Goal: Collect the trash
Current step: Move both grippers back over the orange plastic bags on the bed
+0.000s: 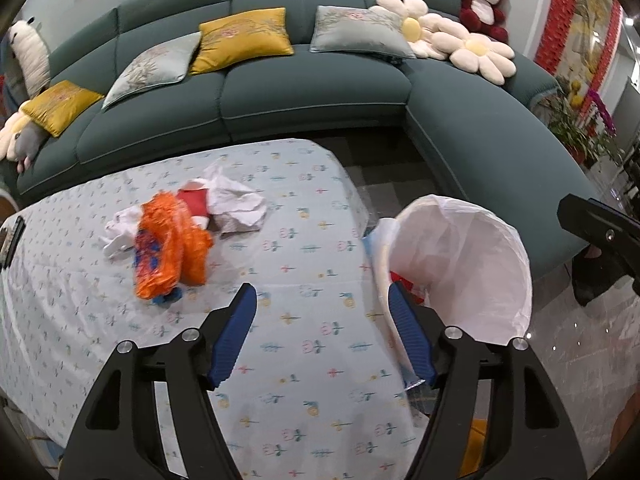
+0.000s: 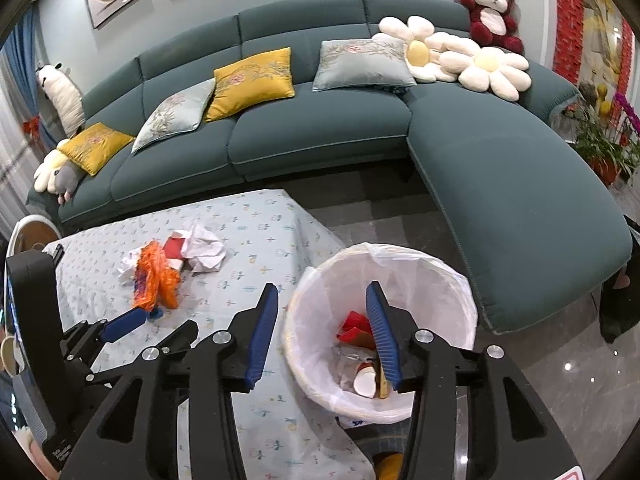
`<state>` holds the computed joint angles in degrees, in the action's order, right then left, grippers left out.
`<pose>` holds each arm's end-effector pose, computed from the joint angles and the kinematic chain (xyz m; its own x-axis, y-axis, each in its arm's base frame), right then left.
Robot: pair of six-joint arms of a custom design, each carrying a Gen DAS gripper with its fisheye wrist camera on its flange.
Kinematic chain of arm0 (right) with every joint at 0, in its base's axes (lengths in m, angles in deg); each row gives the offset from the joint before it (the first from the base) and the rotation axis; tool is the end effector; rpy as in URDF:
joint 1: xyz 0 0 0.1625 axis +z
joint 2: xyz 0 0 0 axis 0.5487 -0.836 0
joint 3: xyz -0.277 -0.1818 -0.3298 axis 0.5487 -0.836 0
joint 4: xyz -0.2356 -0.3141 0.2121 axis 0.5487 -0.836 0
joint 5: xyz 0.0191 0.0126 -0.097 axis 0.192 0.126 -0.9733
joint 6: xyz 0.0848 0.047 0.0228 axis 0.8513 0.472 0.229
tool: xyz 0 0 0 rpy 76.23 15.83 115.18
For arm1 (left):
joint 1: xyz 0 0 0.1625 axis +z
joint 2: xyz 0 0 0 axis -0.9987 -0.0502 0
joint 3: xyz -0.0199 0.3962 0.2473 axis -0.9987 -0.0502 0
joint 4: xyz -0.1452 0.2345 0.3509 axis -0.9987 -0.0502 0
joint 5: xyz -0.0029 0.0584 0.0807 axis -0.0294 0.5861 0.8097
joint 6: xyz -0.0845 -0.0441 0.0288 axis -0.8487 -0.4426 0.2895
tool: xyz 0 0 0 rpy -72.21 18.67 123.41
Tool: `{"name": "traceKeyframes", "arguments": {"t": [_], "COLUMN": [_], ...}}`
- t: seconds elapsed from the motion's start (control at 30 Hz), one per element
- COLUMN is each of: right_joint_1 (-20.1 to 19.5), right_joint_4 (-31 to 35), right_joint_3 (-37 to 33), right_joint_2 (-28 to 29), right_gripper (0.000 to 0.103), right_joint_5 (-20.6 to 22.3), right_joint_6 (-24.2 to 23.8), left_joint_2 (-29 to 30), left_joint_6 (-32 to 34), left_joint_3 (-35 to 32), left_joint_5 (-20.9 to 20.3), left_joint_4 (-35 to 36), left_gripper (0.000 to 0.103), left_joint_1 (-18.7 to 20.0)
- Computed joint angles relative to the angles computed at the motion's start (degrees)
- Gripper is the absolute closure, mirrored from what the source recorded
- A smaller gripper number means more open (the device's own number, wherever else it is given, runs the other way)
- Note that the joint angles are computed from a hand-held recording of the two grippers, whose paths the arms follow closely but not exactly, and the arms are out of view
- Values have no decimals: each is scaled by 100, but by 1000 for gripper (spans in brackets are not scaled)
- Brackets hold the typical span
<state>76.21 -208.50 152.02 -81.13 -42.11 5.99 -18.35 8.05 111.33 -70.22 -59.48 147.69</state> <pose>0.3431 -0.7536 0.1509 -0.7887 -0.0894 0.6082 -0.4380 0.7759 -0.4540 -0.1880 -0.7580 0.2370 -0.7333 0.0219 -0.6795 0.4021 0.8199 -0.4075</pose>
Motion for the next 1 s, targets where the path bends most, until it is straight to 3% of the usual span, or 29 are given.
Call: {"name": "traceKeyframes", "arguments": {"t": [0.37,0.77,1.0], "right_joint_1": [239,379,372], "right_joint_4": [289,807,1149], "right_joint_3": [-247,-799,-1269], "right_joint_2": [390,984,1370], "right_gripper": [55,53,53], "right_joint_5": [43,192,284], "right_joint_6": [5,118,185], "left_joint_2": [-512,-789,-707], "left_joint_6": [-414,-618,-727], "left_joint_3": [362,458,235], "left_joint_5": [367,656,614], "left_joint_4": [-51,-1,149], "left_gripper": [24,22,20], "left_joint_1": [271,662,905]}}
